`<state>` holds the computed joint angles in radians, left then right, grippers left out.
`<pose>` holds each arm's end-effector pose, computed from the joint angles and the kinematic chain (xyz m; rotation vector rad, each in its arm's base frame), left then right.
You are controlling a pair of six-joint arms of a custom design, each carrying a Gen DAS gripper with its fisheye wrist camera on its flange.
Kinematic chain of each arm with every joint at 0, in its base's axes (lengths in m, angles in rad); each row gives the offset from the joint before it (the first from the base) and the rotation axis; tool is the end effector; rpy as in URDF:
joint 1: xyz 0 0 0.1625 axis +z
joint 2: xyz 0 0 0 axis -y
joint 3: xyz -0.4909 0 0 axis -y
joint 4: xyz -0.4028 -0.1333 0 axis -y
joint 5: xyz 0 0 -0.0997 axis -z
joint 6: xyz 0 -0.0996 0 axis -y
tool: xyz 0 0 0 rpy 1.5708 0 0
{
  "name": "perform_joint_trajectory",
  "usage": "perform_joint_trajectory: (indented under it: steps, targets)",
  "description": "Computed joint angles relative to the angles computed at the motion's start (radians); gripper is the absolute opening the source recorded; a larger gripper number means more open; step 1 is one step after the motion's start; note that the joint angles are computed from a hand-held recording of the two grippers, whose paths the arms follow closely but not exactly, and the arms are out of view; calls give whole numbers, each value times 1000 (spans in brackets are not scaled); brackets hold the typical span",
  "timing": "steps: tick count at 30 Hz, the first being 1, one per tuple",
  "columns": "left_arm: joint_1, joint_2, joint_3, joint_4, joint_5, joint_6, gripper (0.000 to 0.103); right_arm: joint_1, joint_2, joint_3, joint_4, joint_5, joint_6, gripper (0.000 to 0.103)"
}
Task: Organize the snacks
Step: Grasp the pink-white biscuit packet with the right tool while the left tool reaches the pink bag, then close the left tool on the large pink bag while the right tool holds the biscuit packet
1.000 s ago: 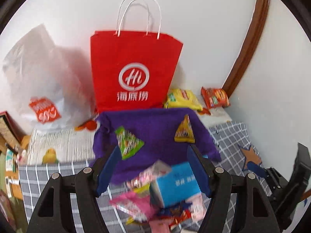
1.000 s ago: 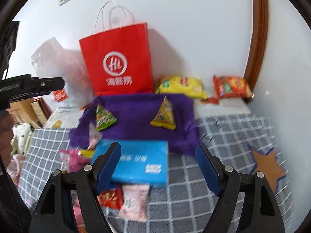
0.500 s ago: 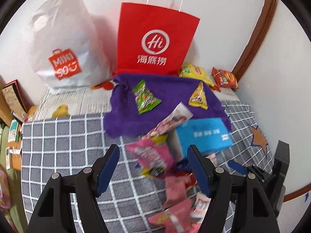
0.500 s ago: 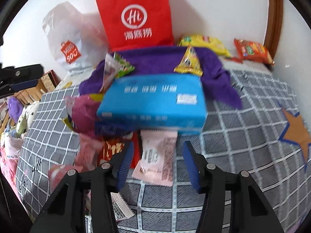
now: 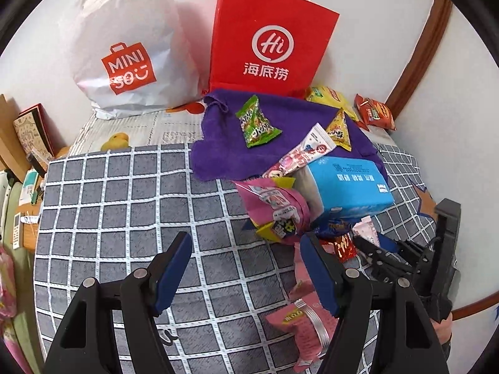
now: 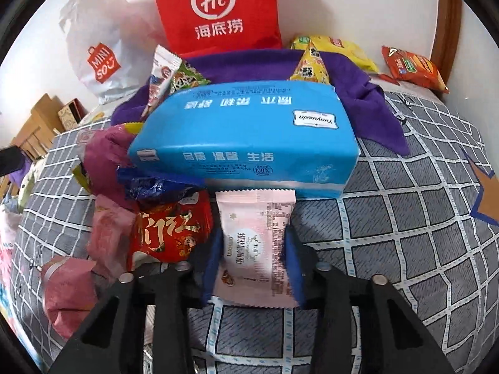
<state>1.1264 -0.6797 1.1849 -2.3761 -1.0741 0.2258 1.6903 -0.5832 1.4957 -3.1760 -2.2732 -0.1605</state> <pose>-0.2045 -0.8500 0.2219 0.7734 2.5290 -0.4703 0.1616 -0.7677 0.1194 0.0199 -2.3300 0.8161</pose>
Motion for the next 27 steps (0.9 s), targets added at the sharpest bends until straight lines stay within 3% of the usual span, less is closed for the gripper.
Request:
perform_joint_trajectory:
  steps: [9, 21, 27]
  targets:
    - [-5, 57, -50, 22, 2, -40, 70, -12, -37, 74, -153, -82, -94, 35]
    - [-7, 175, -172, 83, 39, -79, 70, -46, -55, 100, -157, -2, -66, 39]
    - [6, 212, -220, 94, 35, -95, 70, -45, -54, 98, -155, -5, -69, 39]
